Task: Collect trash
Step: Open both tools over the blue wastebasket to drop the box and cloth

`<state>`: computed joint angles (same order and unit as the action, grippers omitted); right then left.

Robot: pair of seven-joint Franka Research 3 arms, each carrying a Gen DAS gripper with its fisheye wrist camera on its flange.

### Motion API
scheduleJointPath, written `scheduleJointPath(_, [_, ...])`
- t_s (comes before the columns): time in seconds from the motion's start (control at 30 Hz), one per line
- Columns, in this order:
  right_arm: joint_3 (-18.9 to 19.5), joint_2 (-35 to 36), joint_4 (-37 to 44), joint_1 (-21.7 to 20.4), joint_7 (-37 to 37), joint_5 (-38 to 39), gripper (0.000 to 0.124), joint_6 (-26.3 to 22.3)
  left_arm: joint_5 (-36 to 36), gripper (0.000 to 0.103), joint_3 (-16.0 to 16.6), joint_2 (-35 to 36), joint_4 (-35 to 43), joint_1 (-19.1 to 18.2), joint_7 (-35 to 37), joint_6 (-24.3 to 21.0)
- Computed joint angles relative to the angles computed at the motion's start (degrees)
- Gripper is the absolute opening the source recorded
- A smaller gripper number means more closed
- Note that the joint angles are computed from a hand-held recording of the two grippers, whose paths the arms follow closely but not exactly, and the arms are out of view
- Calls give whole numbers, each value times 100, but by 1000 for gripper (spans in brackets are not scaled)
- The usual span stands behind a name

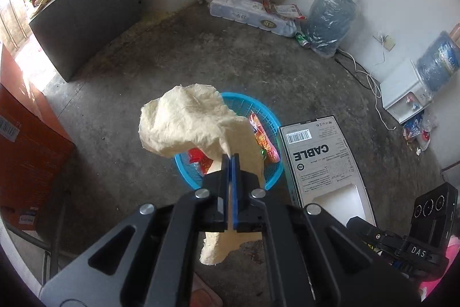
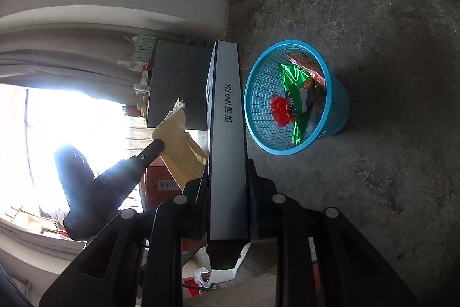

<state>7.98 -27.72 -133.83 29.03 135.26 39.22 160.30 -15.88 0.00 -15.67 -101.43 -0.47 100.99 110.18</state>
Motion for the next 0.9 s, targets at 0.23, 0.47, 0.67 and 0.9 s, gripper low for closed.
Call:
scheduleJointPath(0.23, [-331,803,356,129,-571,522,22,-85,-5,50,-131,669,23,135,-532,407])
scheduleJointPath(0.47, [-410,1898,1227,107,-1683,1561,23,-332,-561,51,195,255,101,362,-68,212])
scheduleJointPath(0.67, [-128,2676,1767,-330,-779,411,50,-792,-885,57,670,-256,342,583,322,-85])
scheduleJointPath(0.9, [34,1958,800,-372,-251,-23,50,-240,-763,60,1281,-804,456,861,789,-616])
